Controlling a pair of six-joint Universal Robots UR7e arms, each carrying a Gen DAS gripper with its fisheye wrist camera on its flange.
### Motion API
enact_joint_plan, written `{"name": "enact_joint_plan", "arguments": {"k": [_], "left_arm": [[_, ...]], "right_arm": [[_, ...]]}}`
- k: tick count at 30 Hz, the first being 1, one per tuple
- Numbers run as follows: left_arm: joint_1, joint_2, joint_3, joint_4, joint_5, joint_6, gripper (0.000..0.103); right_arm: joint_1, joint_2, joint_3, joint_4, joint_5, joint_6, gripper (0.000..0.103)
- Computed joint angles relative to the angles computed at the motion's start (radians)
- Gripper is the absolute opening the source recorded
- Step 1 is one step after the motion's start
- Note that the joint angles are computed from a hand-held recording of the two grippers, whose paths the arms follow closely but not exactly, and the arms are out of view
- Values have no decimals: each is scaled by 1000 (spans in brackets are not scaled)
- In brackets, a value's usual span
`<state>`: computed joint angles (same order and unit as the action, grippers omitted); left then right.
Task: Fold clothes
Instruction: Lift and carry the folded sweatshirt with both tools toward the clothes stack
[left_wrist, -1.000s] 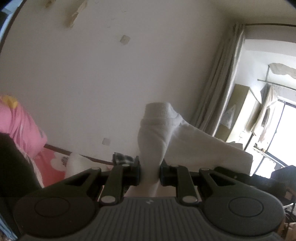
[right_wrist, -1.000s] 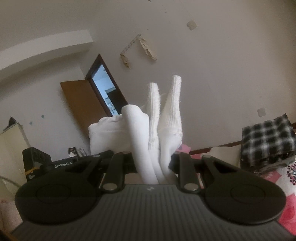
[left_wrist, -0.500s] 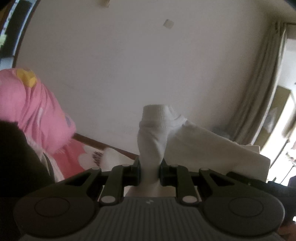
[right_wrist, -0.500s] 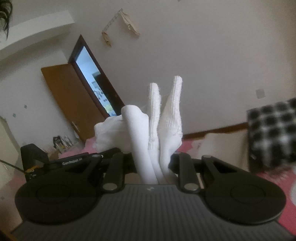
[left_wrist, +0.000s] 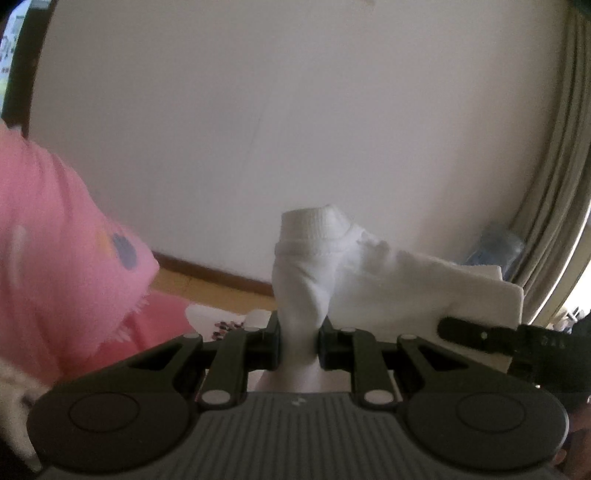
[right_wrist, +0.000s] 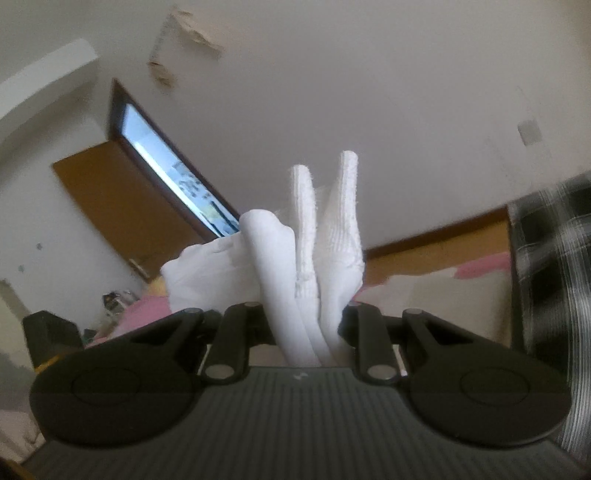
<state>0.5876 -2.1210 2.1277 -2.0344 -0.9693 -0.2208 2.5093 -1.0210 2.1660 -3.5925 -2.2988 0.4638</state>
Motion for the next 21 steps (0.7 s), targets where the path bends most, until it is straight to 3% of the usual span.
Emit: {"name": "enact_joint_plan", "arguments": {"k": [5,18,20,21], "left_arm": [[89,109,12,-105,-2,27,19],[151,287,28,-286,23,138,20],[154,305,29,-258,46,96,27],[157,315,29,-242,62,73,40]], "right_arm": [[-132,-11,23,20,73,33,18],[-221,-41,21,119,75,-13,18],[-237,-43,16,163,63,-9,18],[-245,-43,12,193,56,-4,20]]}}
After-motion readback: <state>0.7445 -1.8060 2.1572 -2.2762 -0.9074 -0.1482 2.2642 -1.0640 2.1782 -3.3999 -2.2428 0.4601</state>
